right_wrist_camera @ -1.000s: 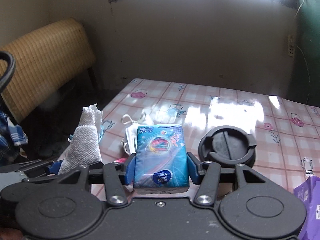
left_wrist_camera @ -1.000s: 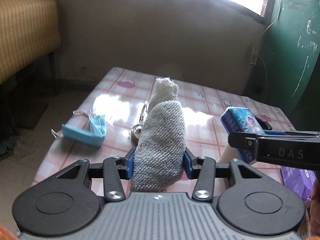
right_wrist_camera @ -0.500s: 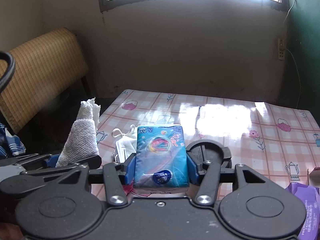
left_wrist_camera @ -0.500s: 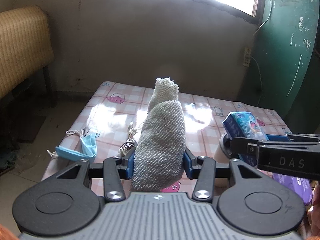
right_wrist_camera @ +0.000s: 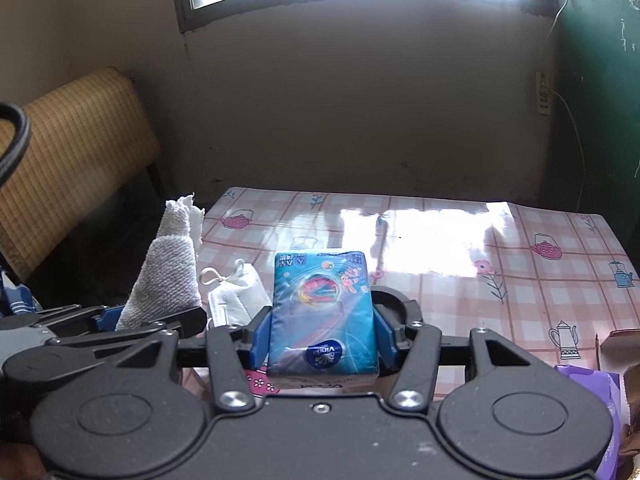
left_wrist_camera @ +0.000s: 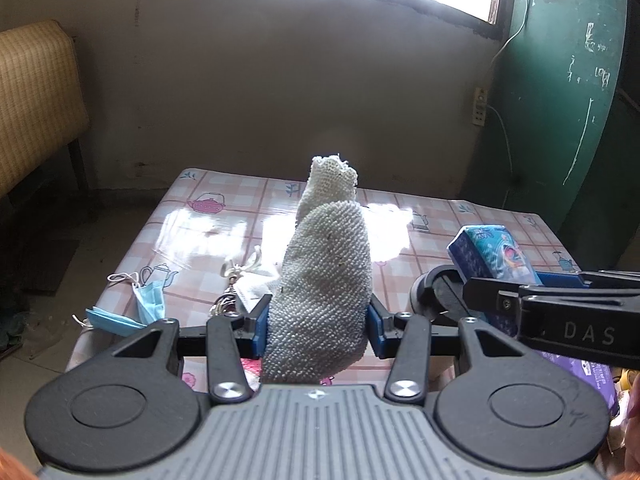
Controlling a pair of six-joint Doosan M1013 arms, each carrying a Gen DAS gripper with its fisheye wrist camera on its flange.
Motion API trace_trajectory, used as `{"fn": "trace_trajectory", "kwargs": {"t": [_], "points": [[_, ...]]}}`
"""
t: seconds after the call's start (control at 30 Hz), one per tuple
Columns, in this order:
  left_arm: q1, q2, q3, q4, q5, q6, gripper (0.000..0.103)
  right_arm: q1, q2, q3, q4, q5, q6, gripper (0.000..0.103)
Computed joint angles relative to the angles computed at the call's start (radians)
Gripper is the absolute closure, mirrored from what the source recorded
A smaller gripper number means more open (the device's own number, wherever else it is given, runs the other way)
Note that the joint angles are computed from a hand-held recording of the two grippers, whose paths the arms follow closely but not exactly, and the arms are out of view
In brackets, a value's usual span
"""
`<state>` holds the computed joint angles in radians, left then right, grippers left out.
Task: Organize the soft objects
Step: 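Lift the towel and tissue pack and carry them toward the cardboard box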
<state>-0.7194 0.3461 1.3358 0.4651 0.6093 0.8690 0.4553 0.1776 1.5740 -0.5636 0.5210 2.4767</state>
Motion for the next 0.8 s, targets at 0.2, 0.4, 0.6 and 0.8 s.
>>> {"fn": "trace_trajectory", "kwargs": {"t": [0.2,0.4,0.6,0.8], "points": [[-0.007,0.012,-0.018,-0.018,0.001,0.027,0.055,-0.003,-0.008,0.006,-0.021,0.009,0.028,0.040],[-0.011,0.024,-0.035,-0.046,0.000,0.058,0.055,0.001,-0.009,0.007,-0.041,0.022,0.063,0.040],[-0.014,0.035,-0.051,-0.067,0.000,0.089,0.055,0.003,-0.011,0.009,-0.063,0.032,0.094,0.040],[-0.019,0.048,-0.071,-0.088,0.007,0.114,0.055,0.000,-0.016,0.015,-0.075,0.042,0.117,0.040]]}}
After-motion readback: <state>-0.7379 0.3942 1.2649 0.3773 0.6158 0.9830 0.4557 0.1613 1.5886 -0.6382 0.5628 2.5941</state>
